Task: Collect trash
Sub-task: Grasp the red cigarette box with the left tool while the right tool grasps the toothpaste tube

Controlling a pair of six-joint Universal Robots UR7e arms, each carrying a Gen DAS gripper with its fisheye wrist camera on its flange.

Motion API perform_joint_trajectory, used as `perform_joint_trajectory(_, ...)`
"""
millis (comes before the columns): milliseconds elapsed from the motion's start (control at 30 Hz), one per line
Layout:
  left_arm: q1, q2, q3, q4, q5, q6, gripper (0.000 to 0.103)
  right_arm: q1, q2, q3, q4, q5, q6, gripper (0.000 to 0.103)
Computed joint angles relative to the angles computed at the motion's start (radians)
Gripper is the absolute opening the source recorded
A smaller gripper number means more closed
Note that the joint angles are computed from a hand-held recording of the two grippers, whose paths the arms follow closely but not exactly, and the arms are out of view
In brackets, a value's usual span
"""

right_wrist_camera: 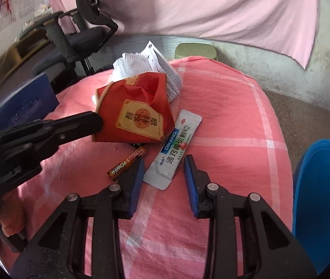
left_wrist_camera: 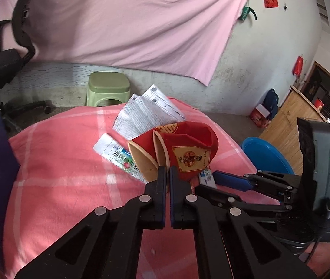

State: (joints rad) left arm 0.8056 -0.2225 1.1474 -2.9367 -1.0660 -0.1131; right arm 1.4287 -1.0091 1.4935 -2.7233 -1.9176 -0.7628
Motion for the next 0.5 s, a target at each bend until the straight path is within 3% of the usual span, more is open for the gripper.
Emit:
perform_joint_trajectory(133,-0.014,-0.034,0.081,-0.044,0.029,-0.072,0.0,-0.001,-0.009,0.012,-0.016,-0.015,0.005,0.038)
perform_joint_trajectory(200,-0.026,-0.05,0.123,-0.07,0.055,-0.087,0.0,-0.01,-0.026,0.021,-0.014,0.004,0.028,0.026)
perform_joint_trajectory(300,-0.05,-0.066,0.17,-0.125,0.094,-0.069,0.0,-0.026,-0.063,0.047,-0.007,0.047,0.065,0.021)
perform_joint_trajectory(500,-0.095,-0.062,0.195,-0.212,0.167,-0.012,0.0,-0.046,-0.135,0.143,-0.092,0.126,0.053,0.019)
